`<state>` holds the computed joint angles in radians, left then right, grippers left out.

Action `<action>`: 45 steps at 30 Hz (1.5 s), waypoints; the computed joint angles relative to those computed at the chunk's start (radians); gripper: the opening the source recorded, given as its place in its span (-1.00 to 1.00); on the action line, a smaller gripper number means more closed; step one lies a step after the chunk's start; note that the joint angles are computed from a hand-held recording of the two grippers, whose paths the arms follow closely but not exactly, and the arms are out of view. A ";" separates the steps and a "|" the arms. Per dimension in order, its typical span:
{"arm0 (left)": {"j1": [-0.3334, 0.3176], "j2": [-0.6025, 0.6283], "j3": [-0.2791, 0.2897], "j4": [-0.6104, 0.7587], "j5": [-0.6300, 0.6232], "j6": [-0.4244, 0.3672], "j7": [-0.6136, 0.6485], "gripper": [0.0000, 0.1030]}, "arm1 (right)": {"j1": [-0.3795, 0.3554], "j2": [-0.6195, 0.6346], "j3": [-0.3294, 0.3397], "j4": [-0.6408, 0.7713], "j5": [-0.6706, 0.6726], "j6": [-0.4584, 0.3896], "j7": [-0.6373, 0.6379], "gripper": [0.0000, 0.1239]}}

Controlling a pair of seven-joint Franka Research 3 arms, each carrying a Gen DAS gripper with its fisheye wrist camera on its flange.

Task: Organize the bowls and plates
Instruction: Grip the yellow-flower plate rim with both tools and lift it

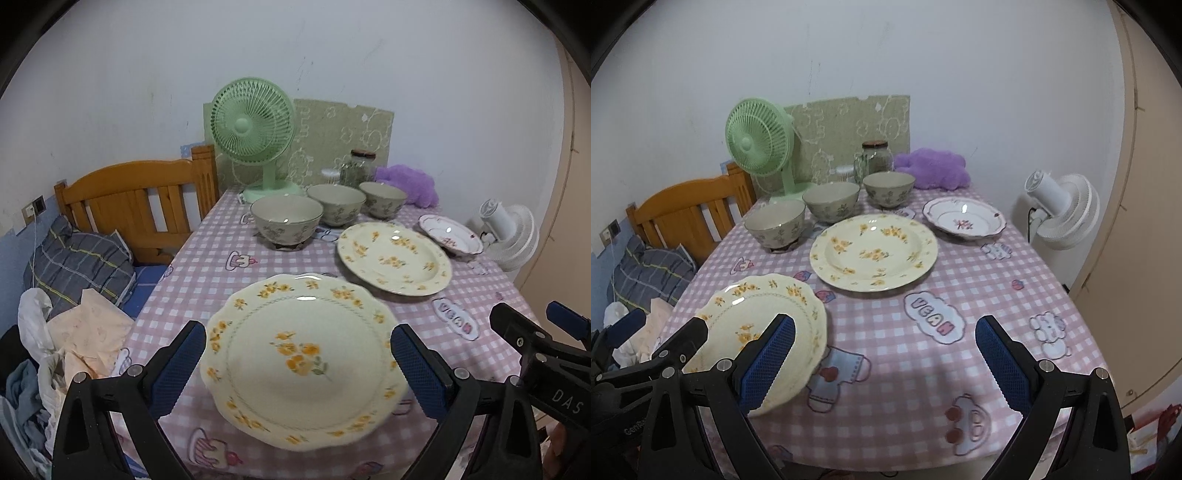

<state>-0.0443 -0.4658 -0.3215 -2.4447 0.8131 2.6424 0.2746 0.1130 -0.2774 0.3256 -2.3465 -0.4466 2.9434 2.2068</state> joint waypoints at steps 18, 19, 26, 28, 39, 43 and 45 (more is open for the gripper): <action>0.013 0.167 0.154 0.016 -0.247 0.081 0.365 0.70 | 0.210 0.345 -0.079 0.323 -0.076 -0.241 0.092 0.56; 0.018 0.175 0.154 0.018 -0.251 0.081 0.375 0.70 | 0.223 0.358 -0.090 0.334 -0.073 -0.249 0.091 0.55; 0.011 0.240 0.188 0.036 -0.360 0.103 0.504 0.55 | 0.311 0.443 -0.156 0.404 -0.013 -0.290 0.037 0.47; 0.006 0.254 0.193 0.039 -0.394 0.106 0.545 0.50 | 0.332 0.459 -0.173 0.418 0.016 -0.301 0.011 0.40; -0.016 0.284 0.216 0.041 -0.596 0.135 0.738 0.36 | 0.418 0.515 -0.249 0.489 0.129 -0.392 -0.077 0.18; -0.013 0.284 0.211 0.048 -0.613 0.116 0.762 0.35 | 0.437 0.529 -0.259 0.522 0.113 -0.451 -0.070 0.18; -0.014 0.280 0.208 0.055 -0.622 0.091 0.764 0.35 | 0.440 0.534 -0.258 0.540 0.122 -0.489 -0.064 0.18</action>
